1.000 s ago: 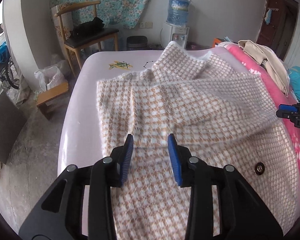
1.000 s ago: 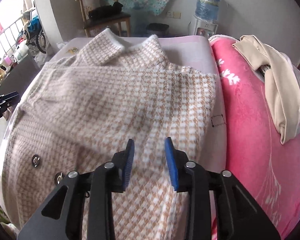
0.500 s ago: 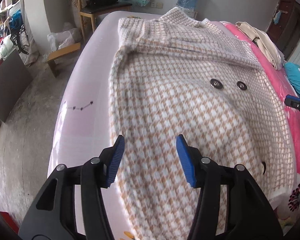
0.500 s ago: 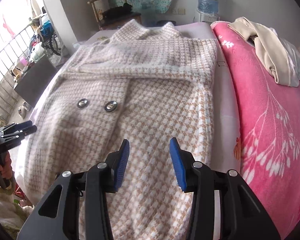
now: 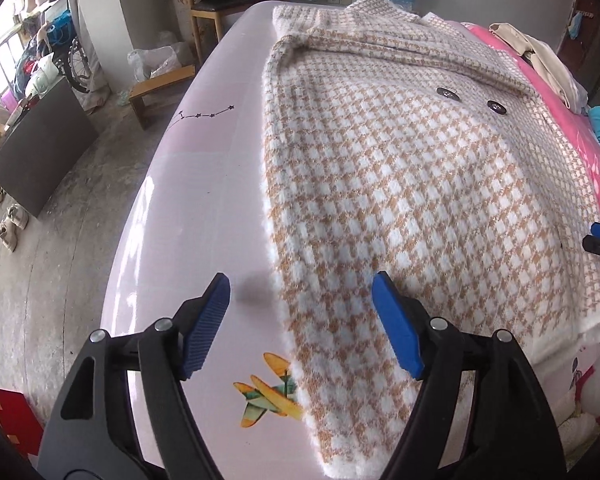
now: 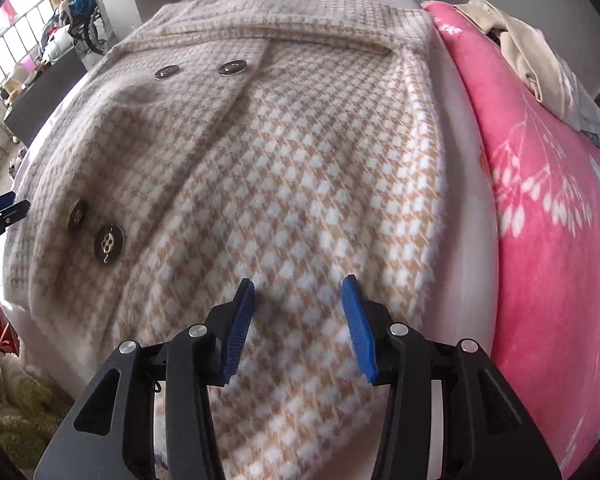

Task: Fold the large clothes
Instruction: 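Raise both open grippers away from the coat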

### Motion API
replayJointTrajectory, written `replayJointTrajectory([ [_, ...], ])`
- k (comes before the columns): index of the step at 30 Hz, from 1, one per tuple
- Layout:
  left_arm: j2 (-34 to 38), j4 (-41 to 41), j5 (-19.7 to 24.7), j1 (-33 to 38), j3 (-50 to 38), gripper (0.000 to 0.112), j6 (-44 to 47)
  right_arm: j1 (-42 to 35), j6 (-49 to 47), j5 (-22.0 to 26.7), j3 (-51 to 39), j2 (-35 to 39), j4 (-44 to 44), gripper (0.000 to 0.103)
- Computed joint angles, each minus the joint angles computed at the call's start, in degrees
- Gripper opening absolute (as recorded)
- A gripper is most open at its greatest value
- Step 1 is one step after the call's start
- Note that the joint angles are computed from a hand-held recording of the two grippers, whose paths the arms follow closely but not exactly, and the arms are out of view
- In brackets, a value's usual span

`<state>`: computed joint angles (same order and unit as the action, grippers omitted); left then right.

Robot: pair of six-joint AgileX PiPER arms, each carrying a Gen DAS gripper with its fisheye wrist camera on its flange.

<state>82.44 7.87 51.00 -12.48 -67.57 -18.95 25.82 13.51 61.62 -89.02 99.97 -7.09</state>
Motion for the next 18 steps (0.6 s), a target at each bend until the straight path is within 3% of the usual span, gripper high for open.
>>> replayJointTrajectory([
  [5,-3.2,-0.4,-1.1,0.3,3.0,0.070,-1.9,-2.0,2.6,-5.7,9.5,-7.1,4.4,0.053],
  [6,-4.4,-1.1,-2.2,0.7,4.1,0.070,-2.2,-2.2,2.7,-7.1,11.3,-8.6,5.3,0.059],
  [9,-6.8,-6.3,-3.9,2.6,6.1,0.069,0.4,-3.1,2.4,-10.6,15.4,-12.7,7.2,0.061],
  [13,-7.2,-13.5,-5.4,5.7,7.3,0.054,4.6,-6.0,1.4,-12.5,17.8,-16.9,9.4,0.061],
  [18,-6.8,-20.4,-11.3,8.8,9.9,0.043,7.6,-12.0,-3.0,-13.7,21.3,-20.0,16.0,0.061],
])
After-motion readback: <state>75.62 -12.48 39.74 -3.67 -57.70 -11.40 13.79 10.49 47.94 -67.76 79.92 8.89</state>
